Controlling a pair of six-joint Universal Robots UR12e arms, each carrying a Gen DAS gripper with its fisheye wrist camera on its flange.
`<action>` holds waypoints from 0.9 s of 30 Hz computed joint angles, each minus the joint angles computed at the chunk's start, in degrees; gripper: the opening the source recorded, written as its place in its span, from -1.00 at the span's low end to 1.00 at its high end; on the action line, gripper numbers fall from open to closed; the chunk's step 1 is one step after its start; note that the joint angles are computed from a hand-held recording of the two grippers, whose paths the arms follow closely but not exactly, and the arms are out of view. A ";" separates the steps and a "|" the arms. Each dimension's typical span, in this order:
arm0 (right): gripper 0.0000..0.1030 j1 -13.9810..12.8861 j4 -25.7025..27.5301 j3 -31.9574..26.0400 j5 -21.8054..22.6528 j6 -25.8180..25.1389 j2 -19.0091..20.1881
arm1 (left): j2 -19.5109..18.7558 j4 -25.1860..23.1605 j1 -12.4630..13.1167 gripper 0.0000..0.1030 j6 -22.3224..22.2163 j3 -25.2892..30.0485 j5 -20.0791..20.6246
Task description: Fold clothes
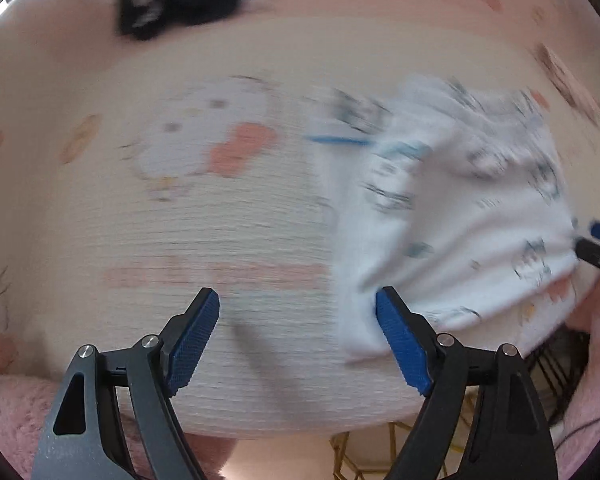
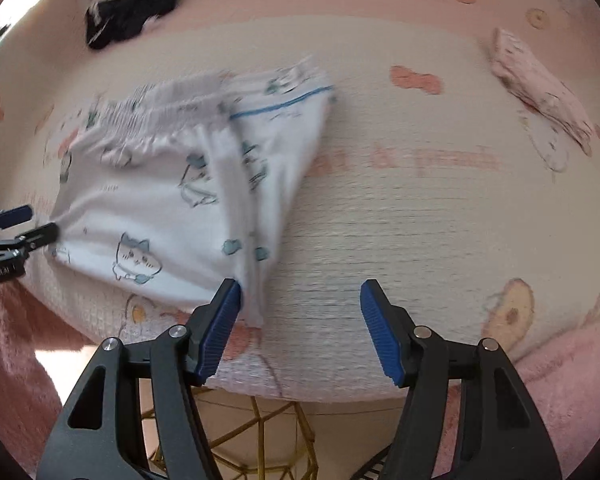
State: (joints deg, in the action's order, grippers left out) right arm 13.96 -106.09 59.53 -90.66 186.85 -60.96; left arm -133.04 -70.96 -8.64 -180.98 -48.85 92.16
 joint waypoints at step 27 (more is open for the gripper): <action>0.58 0.80 2.28 -5.61 10.57 2.74 4.30 | 5.08 3.94 6.29 0.61 10.50 -10.72 -7.07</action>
